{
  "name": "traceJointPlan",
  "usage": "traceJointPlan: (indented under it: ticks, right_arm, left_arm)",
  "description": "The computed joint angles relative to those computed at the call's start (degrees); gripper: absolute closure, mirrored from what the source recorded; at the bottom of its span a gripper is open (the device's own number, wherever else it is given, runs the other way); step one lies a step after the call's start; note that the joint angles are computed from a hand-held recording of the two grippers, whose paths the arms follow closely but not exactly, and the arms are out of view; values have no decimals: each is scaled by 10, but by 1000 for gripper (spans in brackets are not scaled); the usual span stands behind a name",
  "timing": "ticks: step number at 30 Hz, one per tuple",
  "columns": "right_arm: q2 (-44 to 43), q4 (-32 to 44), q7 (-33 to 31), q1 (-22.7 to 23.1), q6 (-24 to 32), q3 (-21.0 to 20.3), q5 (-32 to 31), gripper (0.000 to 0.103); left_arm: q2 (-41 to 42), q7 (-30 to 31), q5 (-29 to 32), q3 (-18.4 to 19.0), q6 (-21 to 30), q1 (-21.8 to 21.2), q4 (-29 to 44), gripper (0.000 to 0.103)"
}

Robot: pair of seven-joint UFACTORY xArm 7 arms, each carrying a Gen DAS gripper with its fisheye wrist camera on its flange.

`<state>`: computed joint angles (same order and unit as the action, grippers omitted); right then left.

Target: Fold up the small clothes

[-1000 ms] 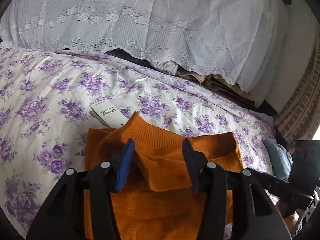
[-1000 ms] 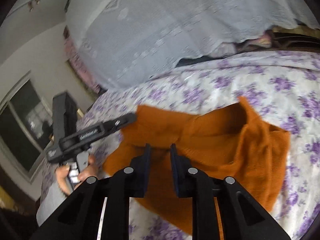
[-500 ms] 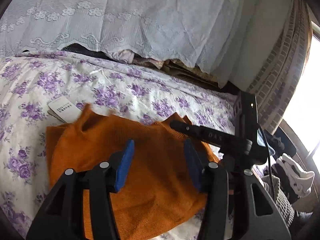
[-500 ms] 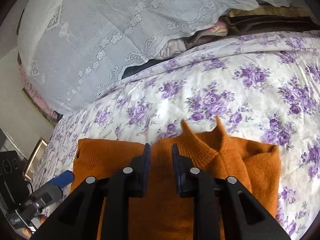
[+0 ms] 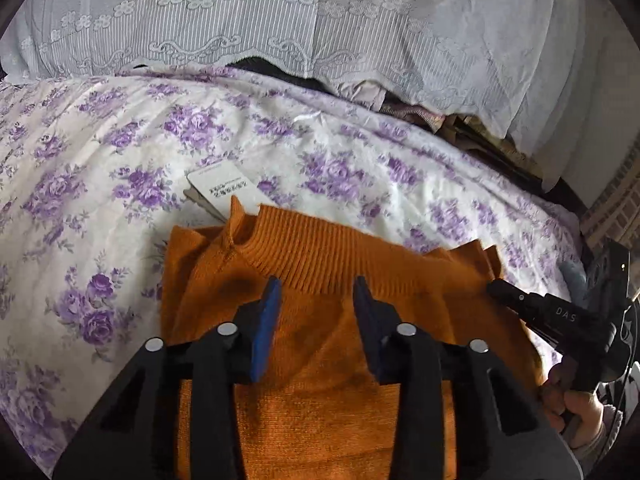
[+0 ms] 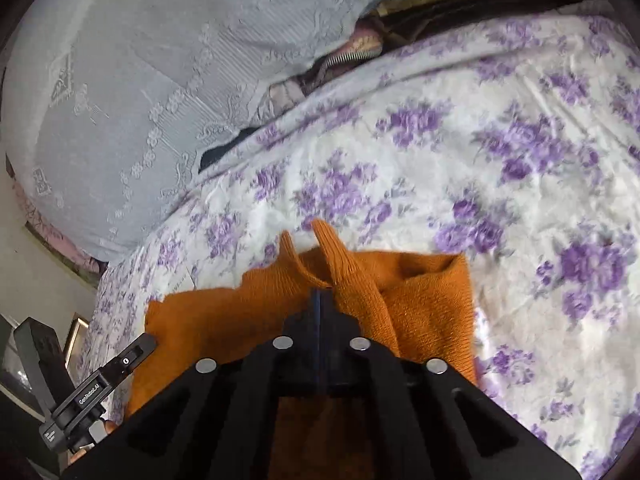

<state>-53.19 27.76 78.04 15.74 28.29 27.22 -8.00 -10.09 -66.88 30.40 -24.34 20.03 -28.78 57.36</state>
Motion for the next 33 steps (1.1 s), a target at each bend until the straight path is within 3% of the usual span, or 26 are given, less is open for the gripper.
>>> traceJointPlan:
  ticks: [3, 6, 9, 11, 13, 16, 18, 19, 20, 22, 24, 25, 28, 29, 30, 31, 33]
  right_arm:
    - [-1, 27, -15, -13, -1, 19, -25, 97]
    - [51, 70, -71, -21, 66, 33, -11, 91]
    - [57, 22, -41, 16, 32, -13, -1, 103]
    - [26, 16, -26, 14, 40, -7, -3, 102]
    - [3, 28, -14, 7, 61, 16, -16, 97]
    - [-4, 55, -22, 21, 63, 41, -25, 97]
    - [23, 87, -46, 34, 83, 60, -32, 97]
    - [42, 94, -57, 48, 87, 60, -26, 97]
    - [66, 99, -66, 63, 93, 58, -14, 91]
    - [104, 97, -64, 72, 99, 67, -12, 89]
    - [103, 110, -62, 78, 119, 61, -18, 90]
    - [94, 115, -50, 72, 129, 69, -28, 90]
    - [99, 136, -50, 61, 139, 97, -65, 87]
    - [115, 146, -59, 63, 142, 100, -68, 83]
    - [133, 154, -66, 66, 155, 100, -68, 81]
    - [150, 158, -72, 69, 166, 95, -66, 81]
    - [154, 154, -73, 82, 158, 80, -66, 81]
  left_arm:
    - [-1, -13, 22, -12, 51, 6, 18, 69]
    - [46, 24, -10, 9, 134, -28, 53, 70]
    - [61, 10, 57, -1, 194, -44, 80, 70]
    - [45, 0, 60, 12, 175, -55, 64, 72]
    - [6, 13, 10, 38, 89, -62, 21, 72]
    - [-17, 37, -3, 21, 39, -45, 5, 71]
    - [-4, 82, -23, 13, 25, -50, 13, 58]
    - [11, 109, -34, 7, 46, -56, 26, 50]
    - [34, 120, -25, -5, 87, -58, 49, 49]
    - [76, 77, 59, -23, 167, -70, 83, 45]
    - [82, 58, 100, -21, 211, -90, 101, 45]
    - [77, 45, 100, -17, 216, -97, 101, 45]
    - [42, 52, 57, 38, 142, -143, 68, 48]
    - [42, 53, 66, 24, 151, -135, 73, 48]
    - [53, 50, 88, -13, 184, -109, 87, 47]
    - [74, 48, 101, -26, 223, -107, 106, 45]
    - [90, 34, 117, -8, 229, -126, 105, 41]
